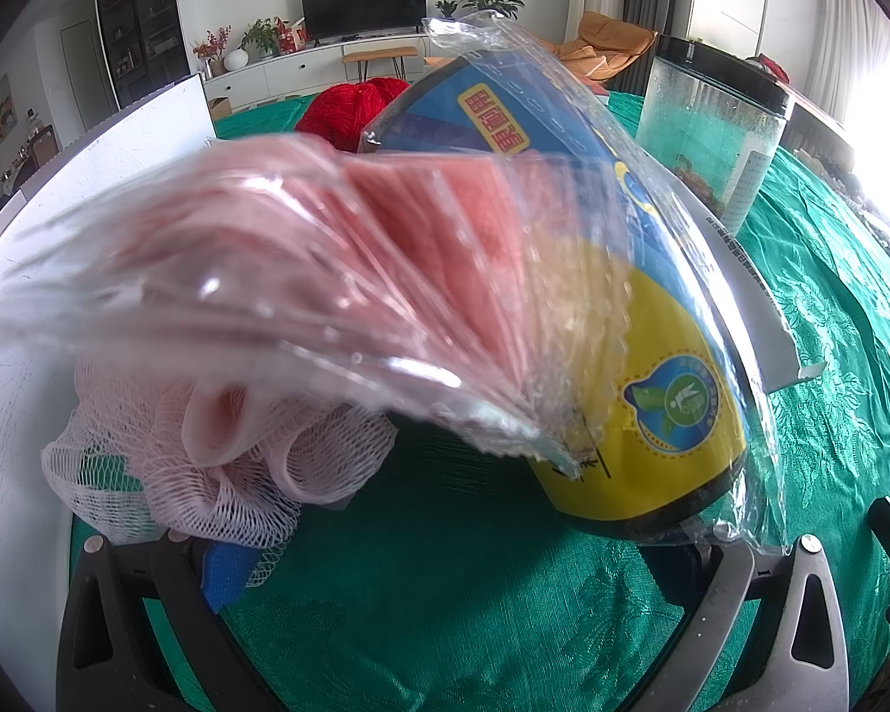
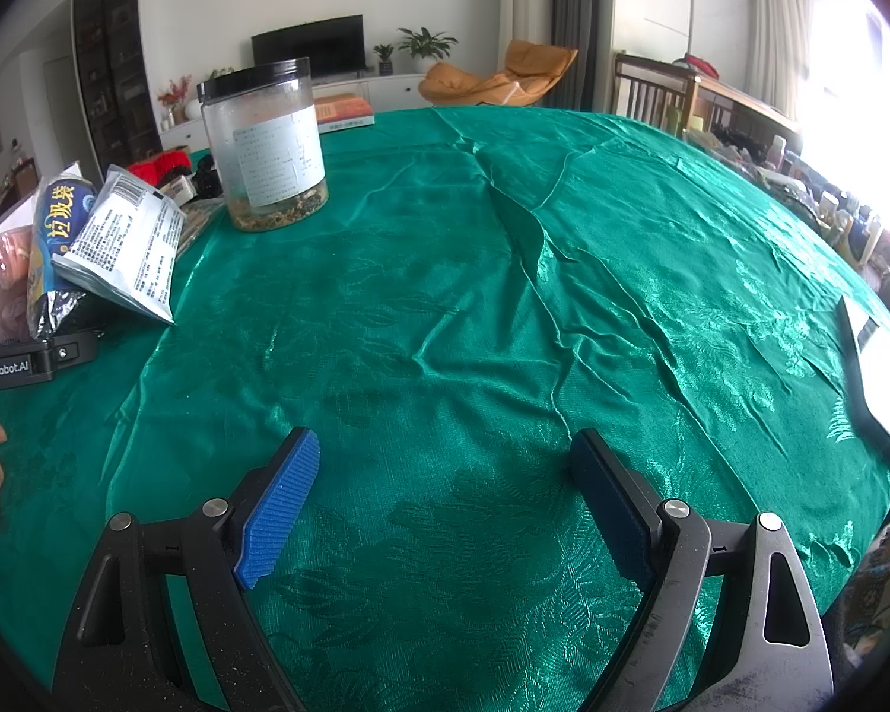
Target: Organize soft objects
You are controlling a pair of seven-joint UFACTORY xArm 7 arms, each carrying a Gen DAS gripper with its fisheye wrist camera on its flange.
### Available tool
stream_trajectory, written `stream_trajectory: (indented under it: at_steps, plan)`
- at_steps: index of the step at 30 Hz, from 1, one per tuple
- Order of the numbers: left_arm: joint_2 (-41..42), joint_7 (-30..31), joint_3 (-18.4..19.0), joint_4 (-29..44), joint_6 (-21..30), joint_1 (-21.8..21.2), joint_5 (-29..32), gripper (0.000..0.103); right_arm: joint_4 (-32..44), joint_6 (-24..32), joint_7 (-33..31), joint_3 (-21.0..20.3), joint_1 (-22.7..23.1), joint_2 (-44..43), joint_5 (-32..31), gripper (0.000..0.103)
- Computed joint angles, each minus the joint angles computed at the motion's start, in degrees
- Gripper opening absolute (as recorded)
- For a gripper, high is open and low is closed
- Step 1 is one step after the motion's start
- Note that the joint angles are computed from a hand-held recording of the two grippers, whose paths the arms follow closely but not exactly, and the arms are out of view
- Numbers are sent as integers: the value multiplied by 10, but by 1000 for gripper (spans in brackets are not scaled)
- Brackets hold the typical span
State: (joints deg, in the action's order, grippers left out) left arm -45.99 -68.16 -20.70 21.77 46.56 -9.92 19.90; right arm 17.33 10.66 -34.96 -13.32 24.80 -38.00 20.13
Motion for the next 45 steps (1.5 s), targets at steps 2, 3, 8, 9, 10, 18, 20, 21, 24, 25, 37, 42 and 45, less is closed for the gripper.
stream_trajectory:
  at_steps: [2,3,8,9,10,18,20,21,24,25,37,42,45]
  plan:
    - [0,0,0,0,0,0,0,103,0,0,0,0,0,0,0,89]
    - [0,-1,0,0,1,-1,0,103,0,0,0,0,0,0,0,89]
    - [0,-1,0,0,1,-1,0,103,0,0,0,-1,0,0,-1,89]
    - [0,-1,0,0,1,-1,0,103,0,0,0,-1,0,0,-1,89]
    - [0,-1,0,0,1,-1,1,103,0,0,1,-1,0,0,-1,89]
    - [3,-8,-6,5,8,-1,0,103,0,0,1,0,0,0,-1,89]
    - [4,-11,-7,6,9,-4,-1,103,0,0,1,-1,0,0,-1,89]
    - [2,-8,-5,6,11,-9,-2,103,0,0,1,0,1,0,-1,89]
    - [-10,17,10,3,25,-32,-22,103,0,0,1,-1,1,0,-1,89]
    - [-18,26,13,1,33,-43,-31,103,0,0,1,-1,1,0,-1,89]
    - [-210,52,-7,-28,156,-126,-109,103,207,232,-96,-148,222,82,206,86]
    - [-278,93,9,-5,197,-106,-103,103,362,378,-112,-162,269,290,308,85]
    - [-311,122,32,-3,201,-84,-107,103,383,448,-118,-161,250,326,349,55]
